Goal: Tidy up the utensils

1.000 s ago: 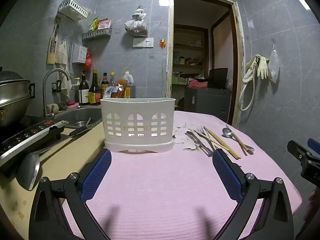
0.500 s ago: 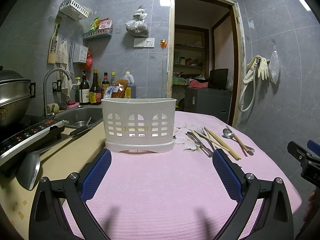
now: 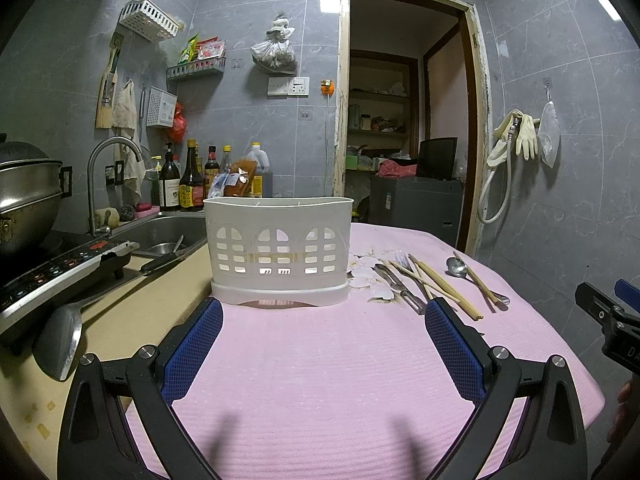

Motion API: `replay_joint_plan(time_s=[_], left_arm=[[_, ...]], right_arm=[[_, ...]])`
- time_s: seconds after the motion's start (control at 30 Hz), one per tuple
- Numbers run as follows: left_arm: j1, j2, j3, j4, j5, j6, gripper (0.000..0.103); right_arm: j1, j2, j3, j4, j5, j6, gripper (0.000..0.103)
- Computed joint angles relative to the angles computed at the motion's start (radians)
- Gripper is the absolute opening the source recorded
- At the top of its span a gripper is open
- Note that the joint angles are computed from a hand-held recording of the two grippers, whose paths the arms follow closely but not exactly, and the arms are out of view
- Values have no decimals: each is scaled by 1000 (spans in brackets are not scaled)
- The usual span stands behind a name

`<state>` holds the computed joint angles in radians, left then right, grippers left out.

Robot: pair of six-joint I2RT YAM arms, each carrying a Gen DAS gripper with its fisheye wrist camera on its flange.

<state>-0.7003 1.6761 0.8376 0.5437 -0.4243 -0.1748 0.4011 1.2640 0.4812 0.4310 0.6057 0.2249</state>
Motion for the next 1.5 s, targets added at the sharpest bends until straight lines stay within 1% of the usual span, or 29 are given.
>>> replay_joint_plan(time_s=[1.37,1.43,1.5], left_arm=[[0,-2,1,-2,-1,2,99],[0,0,-2,4,-1,2,99],[2,-14,-12,-3,2,0,99]], right_arm=[[7,6,1,-2,6,7,103],[-11,-6,2,-10,-8,0,103],[34,11,-4,1,37,21,103]])
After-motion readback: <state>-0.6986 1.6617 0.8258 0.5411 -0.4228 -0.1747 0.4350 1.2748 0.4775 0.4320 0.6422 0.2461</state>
